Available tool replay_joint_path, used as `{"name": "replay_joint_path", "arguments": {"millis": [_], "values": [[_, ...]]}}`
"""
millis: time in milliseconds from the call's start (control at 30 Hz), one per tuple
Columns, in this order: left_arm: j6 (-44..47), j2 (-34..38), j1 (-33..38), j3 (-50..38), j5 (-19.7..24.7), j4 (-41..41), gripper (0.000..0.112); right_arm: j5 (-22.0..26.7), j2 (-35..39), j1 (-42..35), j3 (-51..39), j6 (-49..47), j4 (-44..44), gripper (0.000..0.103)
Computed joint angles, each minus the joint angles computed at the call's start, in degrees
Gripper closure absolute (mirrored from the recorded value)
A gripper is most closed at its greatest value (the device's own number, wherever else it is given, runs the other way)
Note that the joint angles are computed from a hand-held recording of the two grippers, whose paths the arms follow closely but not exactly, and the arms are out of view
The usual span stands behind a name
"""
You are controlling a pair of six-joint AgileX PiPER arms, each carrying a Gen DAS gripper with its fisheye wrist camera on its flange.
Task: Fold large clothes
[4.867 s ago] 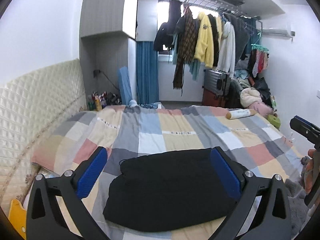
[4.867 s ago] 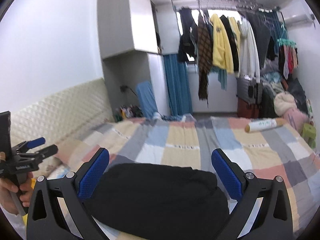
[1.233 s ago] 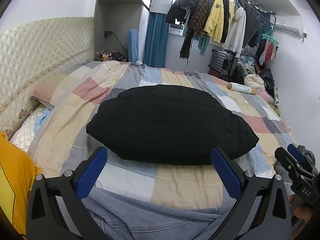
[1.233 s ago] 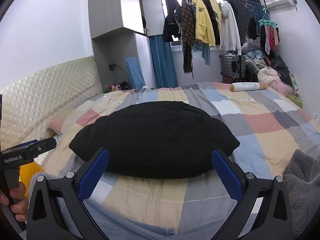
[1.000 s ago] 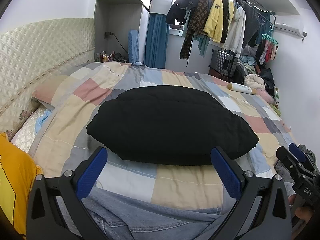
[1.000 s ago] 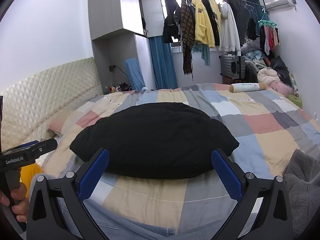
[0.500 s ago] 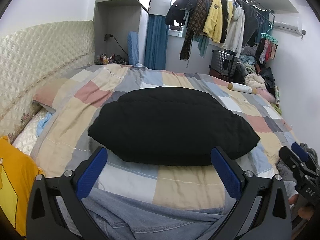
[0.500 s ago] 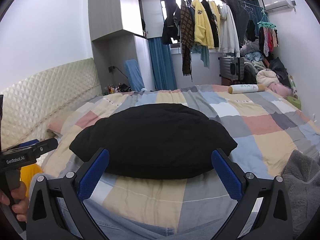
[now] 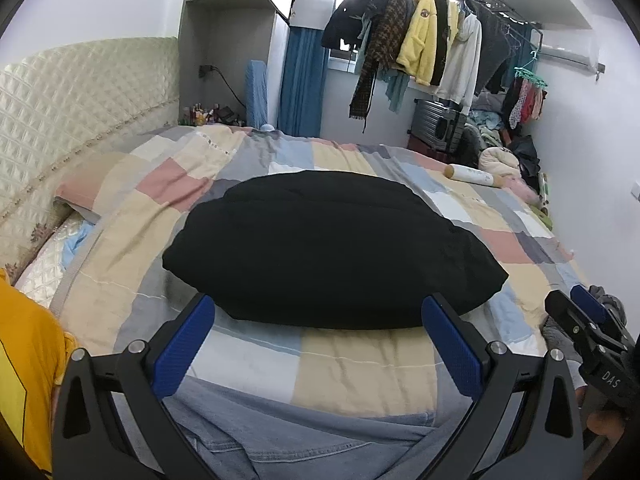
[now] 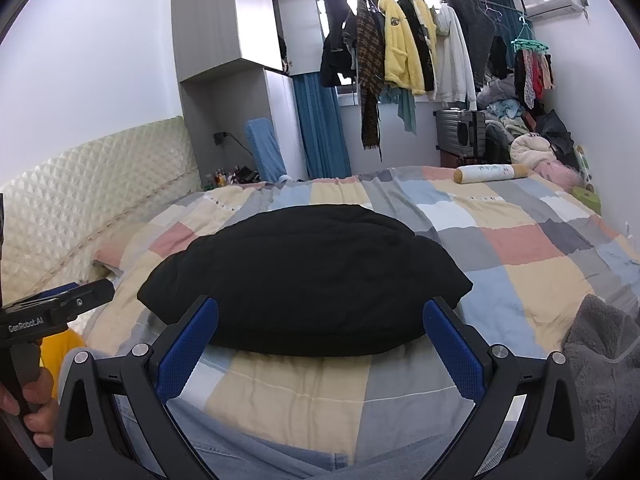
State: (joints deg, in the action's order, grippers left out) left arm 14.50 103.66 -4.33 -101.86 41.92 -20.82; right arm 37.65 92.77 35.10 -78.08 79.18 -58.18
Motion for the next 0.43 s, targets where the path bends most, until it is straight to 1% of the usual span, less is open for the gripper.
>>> {"name": "replay_joint_path", "arguments": {"millis": [233, 433], "values": [[-0.7, 0.0, -0.4, 0.0, -0.3, 1.3, 0.010, -0.2, -0.4, -0.2, 0.9, 0.9, -0.8, 0.000], [-0.9, 0.1, -0.4, -0.2, -0.2, 1.5, 0.010, -0.8, -0.6, -0.8, 1.2, 0.4, 0.4, 0.000]]}}
